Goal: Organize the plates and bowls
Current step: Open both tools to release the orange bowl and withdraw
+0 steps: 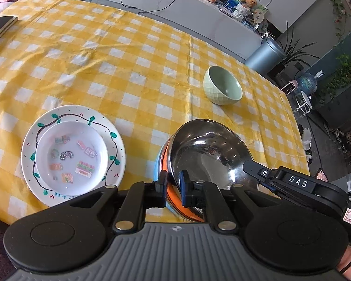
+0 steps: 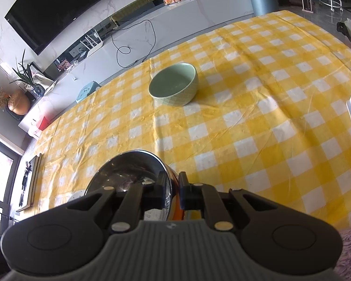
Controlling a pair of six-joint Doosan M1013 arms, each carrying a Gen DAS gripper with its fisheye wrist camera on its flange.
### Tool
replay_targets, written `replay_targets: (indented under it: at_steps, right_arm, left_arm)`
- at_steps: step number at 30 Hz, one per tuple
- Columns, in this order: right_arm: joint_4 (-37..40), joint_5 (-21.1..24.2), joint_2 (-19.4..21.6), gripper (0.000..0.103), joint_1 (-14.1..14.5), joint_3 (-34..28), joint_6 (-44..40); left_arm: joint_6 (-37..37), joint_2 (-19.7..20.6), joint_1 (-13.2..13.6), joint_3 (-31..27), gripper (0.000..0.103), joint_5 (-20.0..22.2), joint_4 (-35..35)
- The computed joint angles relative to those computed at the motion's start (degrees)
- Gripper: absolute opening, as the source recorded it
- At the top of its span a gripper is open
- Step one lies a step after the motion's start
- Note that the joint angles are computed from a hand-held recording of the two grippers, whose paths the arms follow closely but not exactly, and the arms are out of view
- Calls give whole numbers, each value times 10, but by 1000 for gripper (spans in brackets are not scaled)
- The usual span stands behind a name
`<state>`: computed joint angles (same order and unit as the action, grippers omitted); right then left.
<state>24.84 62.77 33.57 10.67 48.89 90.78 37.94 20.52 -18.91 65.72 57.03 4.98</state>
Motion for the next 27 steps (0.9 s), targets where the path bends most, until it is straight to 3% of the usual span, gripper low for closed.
replay_targets:
  at_steps: [10, 13, 22, 27]
  right_arm:
    - [10, 9, 4, 12, -1, -3, -1]
    - [18, 4, 2, 22, -3, 1, -4]
    - [1, -41, -14, 34, 3, 21, -24]
    - [-8, -64, -17, 36, 4, 24, -29]
  left_arm:
    - [-2, -3, -1, 6, 11, -12, 9]
    - [-6, -4, -3, 6, 23, -10, 24]
    - [0, -6, -15, 0, 34, -17, 85]
    - [29, -1, -19, -13, 36, -19, 102]
